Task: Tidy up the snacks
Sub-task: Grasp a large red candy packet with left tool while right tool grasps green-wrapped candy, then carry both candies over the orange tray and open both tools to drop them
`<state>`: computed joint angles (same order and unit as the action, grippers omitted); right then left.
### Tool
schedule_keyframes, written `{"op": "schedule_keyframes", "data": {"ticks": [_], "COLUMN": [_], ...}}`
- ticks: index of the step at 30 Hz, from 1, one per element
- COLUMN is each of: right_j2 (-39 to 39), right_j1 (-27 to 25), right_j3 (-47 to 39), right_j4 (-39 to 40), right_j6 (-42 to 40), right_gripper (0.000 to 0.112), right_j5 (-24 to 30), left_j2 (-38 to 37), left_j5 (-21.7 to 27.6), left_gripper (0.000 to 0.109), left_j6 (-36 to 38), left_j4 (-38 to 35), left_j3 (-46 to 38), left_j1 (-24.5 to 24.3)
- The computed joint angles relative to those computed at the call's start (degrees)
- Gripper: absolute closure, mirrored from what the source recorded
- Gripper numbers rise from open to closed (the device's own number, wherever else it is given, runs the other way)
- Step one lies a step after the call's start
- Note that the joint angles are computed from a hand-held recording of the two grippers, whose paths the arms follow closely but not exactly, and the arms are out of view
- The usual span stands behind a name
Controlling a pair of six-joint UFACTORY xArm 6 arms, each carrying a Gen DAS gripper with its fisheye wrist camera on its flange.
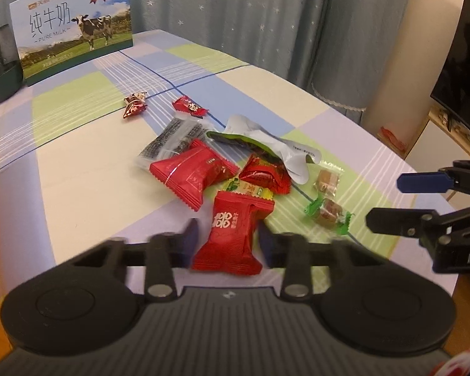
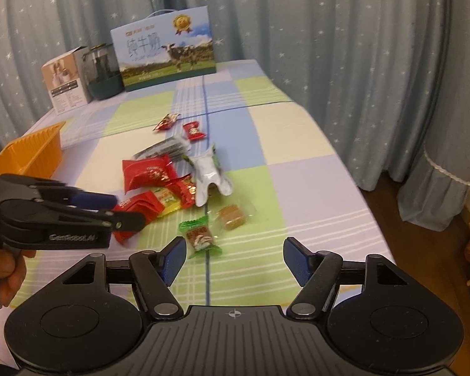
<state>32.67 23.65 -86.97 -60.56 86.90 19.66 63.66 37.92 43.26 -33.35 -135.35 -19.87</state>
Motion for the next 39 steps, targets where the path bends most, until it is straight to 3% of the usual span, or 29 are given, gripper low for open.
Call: {"op": "schedule_keyframes", "data": {"ticks": [9,13,15,17,25,28,39], "right_j2": [7.83,10.11,10.84,11.22,10.11,9.09,3.73], "right_j1": [-0.16,0.09,0.38,0.75,1.27,1.29,2.62], "right_j3": [-7.94,-10.89,-12.1,-12.87,-11.38,-9.93,-6.87], "right_j4": [8.91,9.4,10.34,10.75,9.58,9.45,6.77], "right_j6": [-12.71,-15.02,-16.88,-18.36,-16.19,-14.32,-10.31], "right_gripper": [0.065,0.071,0.076,0.09,0.092,0.092,0.092], "right_j5": [-2.08,-1.5,-0.62,0.43,0.79,0.13,0.66], "left_j2": [-11.24,-12.36,-12.1,-11.94,-11.64,-12.15,-19.07], "left_j5": [-8.72,-10.5,-11.18,-11.81,-13.06,-13.26,-13.83], "left_gripper": [0.083,0.082,0.076,0.075,0.075,0.082,0.084], "left_j6": [2.8,4.41,4.21,4.44,5.45,5.21,5.07], "left_j4": [-0.76,-2.31,-1.95,-1.79,-1.68,-1.19,-5.44], "left_j3": [18.76,21.36,21.45,21.6,21.77,22.44,28.88], "left_j1": [0.77,0.68,0.48,0.3,0.03,-0.11,0.88]}}
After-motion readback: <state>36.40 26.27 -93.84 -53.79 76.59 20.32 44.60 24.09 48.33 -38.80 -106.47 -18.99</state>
